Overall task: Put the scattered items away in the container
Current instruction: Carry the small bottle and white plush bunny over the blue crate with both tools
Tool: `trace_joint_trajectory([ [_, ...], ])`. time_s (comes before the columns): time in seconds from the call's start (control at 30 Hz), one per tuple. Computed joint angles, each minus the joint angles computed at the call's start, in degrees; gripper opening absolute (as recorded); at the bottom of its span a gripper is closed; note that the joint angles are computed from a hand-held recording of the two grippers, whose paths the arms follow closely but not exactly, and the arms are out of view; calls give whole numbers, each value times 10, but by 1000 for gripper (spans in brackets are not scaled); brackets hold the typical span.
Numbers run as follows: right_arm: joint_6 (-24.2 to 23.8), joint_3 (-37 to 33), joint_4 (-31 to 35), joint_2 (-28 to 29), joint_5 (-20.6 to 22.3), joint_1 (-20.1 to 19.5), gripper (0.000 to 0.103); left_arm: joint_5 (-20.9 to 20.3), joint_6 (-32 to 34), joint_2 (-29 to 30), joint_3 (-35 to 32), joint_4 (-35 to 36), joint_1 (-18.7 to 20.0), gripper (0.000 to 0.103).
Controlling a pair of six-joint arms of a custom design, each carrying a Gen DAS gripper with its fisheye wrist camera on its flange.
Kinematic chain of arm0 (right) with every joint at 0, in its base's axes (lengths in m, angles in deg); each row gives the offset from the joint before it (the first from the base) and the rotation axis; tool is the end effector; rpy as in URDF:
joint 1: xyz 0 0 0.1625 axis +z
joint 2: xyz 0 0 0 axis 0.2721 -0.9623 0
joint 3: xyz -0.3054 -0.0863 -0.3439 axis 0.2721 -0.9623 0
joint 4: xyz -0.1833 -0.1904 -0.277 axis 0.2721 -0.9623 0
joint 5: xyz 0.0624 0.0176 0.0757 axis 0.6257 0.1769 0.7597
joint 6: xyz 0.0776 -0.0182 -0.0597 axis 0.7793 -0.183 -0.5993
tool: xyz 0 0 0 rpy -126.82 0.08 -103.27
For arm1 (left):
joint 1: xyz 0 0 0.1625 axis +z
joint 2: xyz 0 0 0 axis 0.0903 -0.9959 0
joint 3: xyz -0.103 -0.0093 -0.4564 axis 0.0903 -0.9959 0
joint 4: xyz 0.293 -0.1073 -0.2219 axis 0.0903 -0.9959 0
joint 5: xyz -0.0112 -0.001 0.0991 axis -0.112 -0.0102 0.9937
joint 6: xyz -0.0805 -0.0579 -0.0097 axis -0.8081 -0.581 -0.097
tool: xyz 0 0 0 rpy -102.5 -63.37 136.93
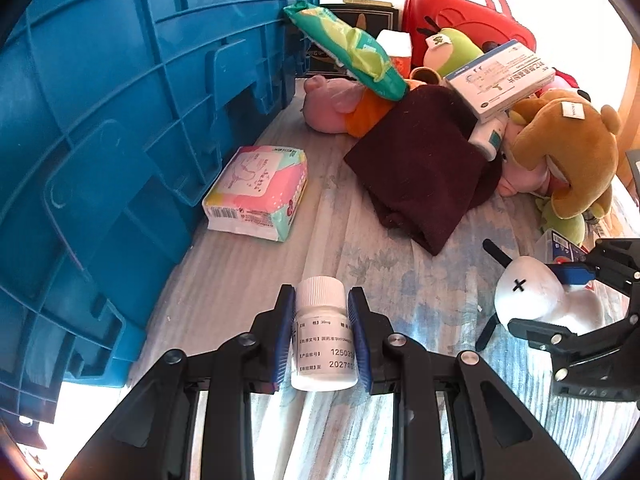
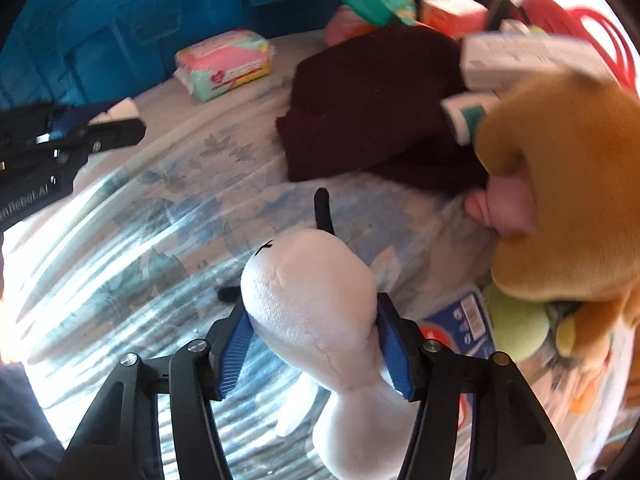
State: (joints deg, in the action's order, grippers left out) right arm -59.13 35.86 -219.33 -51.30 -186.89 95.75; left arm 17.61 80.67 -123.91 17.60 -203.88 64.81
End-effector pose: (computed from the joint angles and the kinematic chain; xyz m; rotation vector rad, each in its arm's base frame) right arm 0.3967 -0.7763 -0.0879 1.3230 -2.2560 0.0047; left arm -0.0561 -0.7599 0.2944 0.3558 2.2316 -0.7348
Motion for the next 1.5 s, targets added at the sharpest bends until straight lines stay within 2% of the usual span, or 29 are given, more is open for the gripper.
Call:
trace_joint_trajectory([
  [0.07,32,12,8,-13,13,-6,55,-2,2,-4,3,2,-3,26],
  [0.3,118,113,-35,-84,40,-12,55,-9,21,-9,1,8,-14,26],
  [0.53,214,200,-84,-152,38,6,56,-18,25,-23,-6,36,-38,26],
  [0.73,273,244,-119,-204,34,18,56,-22,24,-41,-27,87,-72,26],
  [0.97,320,284,-149,-264,22,36,56,-30,34,-62,-64,136,-116,26],
  [1.23,336,308,-188,-312,5,56,57,-52,26,-77,-117,215,-150,26],
  [1.5,345,308,-218,-333,-17,76,57,-56,40,-84,-142,225,-172,26],
])
